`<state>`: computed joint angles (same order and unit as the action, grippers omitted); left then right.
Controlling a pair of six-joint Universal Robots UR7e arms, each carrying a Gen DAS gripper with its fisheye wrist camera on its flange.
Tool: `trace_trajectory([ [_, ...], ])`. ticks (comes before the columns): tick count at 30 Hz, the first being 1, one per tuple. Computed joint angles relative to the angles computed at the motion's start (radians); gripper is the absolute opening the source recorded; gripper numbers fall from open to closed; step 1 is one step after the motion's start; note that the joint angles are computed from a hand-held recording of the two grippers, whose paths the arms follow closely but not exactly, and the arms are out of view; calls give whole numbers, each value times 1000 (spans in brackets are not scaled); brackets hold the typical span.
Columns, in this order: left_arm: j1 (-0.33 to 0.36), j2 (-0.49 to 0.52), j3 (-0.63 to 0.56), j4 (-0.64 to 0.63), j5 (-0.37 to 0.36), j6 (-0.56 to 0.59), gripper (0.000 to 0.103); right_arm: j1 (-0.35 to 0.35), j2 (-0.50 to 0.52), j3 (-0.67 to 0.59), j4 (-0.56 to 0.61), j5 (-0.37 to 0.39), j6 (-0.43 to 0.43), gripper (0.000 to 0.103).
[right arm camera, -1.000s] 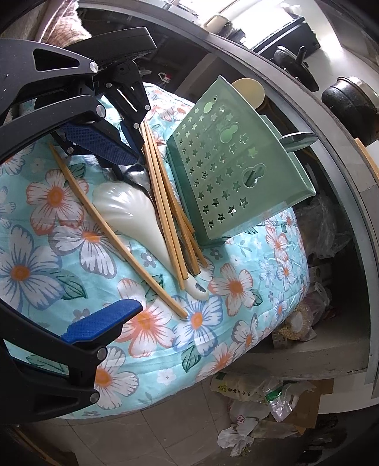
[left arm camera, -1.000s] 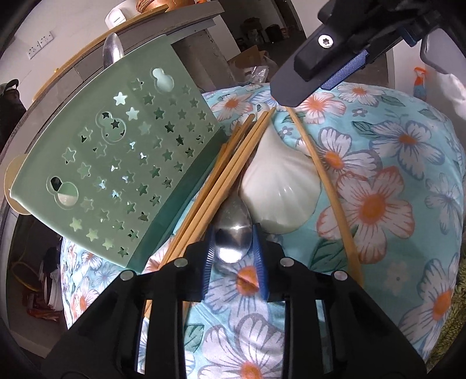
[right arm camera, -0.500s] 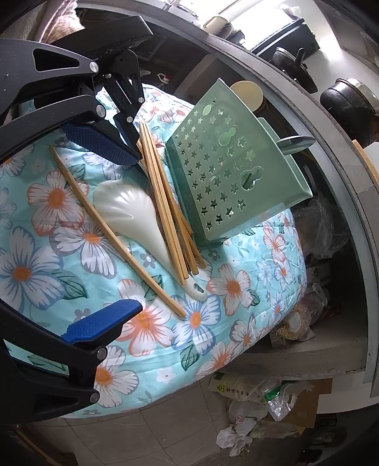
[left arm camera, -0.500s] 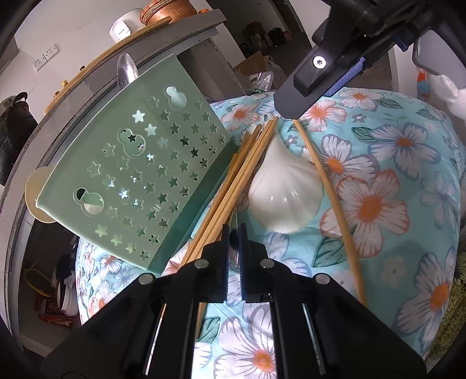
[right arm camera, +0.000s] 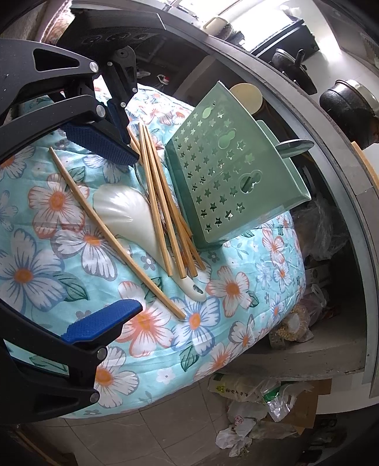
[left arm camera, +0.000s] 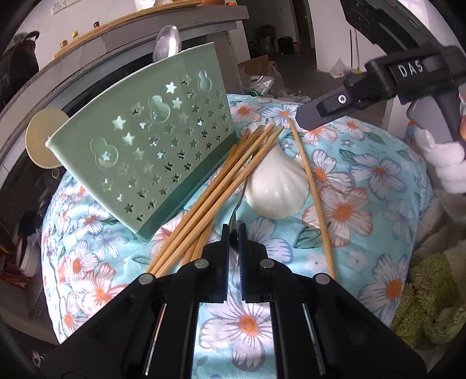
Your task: Organize utensils
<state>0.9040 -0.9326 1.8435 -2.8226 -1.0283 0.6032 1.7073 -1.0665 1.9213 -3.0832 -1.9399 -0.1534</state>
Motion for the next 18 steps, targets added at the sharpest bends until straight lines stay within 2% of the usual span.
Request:
trace_trajectory([
  [7,30,11,-39,47,-30,-91,5,4,5,-5,5,-3,-2,91],
  [18,49,37,-51,51,-59,-129,6,2,9,-5,4,-6,0,91],
])
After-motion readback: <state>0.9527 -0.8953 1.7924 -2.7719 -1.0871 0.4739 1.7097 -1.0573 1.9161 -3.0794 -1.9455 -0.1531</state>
